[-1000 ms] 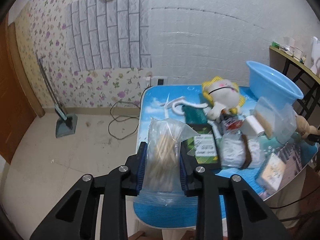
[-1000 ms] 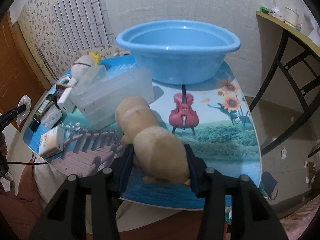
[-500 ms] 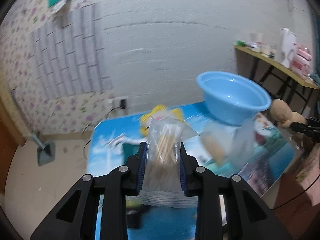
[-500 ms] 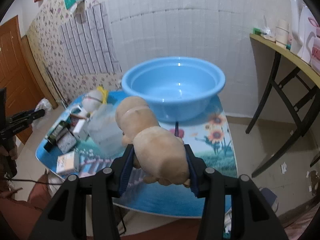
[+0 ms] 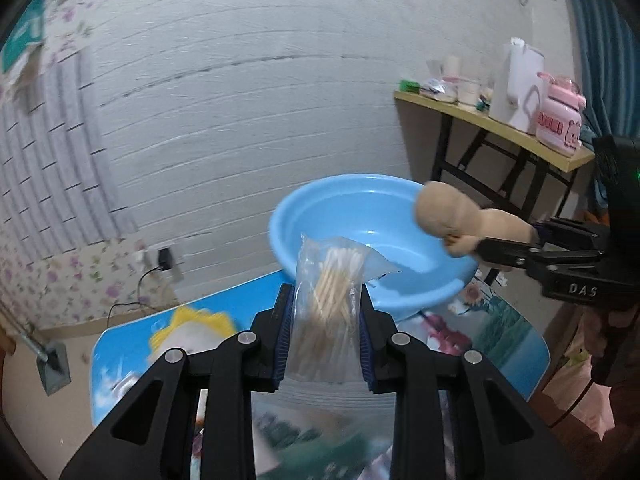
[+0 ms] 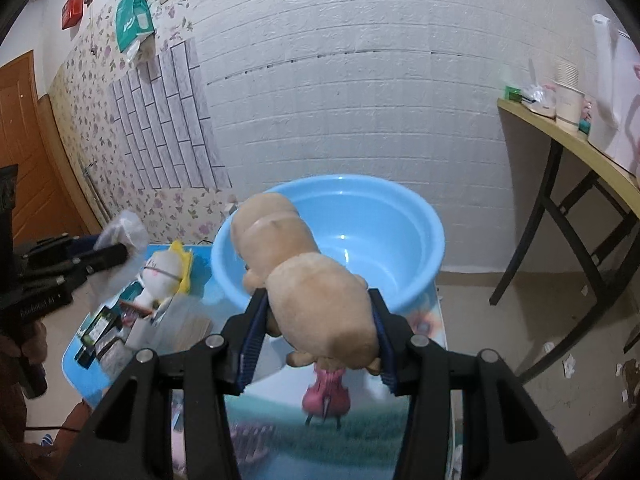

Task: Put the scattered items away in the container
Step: 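Carry the cotton swab bag with left gripper and plush doll with right gripper to the basin, then open left gripper dropping swab bag while right gripper releases plush doll into basin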

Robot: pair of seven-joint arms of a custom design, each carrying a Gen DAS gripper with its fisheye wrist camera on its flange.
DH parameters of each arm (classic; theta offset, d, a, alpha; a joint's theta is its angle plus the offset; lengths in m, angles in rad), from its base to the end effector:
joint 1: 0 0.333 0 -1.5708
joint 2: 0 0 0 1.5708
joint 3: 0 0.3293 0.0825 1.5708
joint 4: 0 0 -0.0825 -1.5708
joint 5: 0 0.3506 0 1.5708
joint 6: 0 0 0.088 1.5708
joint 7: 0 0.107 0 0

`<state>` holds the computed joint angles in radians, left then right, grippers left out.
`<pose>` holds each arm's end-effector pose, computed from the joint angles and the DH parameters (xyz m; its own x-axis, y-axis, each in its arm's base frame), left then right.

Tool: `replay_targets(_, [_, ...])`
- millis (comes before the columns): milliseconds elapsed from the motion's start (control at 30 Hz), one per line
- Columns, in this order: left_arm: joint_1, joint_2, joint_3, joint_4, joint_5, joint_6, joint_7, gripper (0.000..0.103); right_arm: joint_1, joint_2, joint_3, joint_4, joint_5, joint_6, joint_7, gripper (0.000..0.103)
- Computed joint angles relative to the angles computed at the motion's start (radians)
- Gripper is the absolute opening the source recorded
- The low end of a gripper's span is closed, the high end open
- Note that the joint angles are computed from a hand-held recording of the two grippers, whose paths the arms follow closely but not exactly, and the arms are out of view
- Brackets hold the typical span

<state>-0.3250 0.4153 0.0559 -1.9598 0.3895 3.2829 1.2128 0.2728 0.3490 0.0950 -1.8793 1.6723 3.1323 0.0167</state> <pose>0.6090 -0.2130 0.4034 -0.3270 -0.9450 -0.0111 -0.5863 0.2121 -0.7818 0.5905 0.1291 0.3904 0.2900 -0.9480 -0.1313 -0.6174 -0.0805 -0.7825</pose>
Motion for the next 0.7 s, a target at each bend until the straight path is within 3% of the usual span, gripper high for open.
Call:
replay_targets(167, [0.108,0.12,-0.163,0.177,-0.003,-0.095,0.053,0.027,-0.033,0.071,0.027,0.071,-0.111,0.004,0.093,0.047])
replay_targets(267, [0.131,0.205,-0.219,0.306,-0.008,-0.163,0.099,0.027,-0.058,0.11,0.053,0.12,-0.132,0.025,0.106,0.047])
replay_targets(400, [0.138,0.307,-0.259,0.466,-0.03,-0.252,0.165,0.027,-0.076,0.155,0.055,0.157,-0.262,0.021,0.234,0.047])
replay_targets(533, [0.125,0.428,-0.283,0.668,-0.073,-0.401,0.242,0.027,-0.034,0.197,-0.019,0.182,-0.465,-0.001,0.451,0.047])
replay_targets(700, [0.086,0.525,-0.271,0.839,-0.125,-0.546,0.308,0.028,-0.021,0.234,-0.056,0.21,-0.614,-0.02,0.595,0.047])
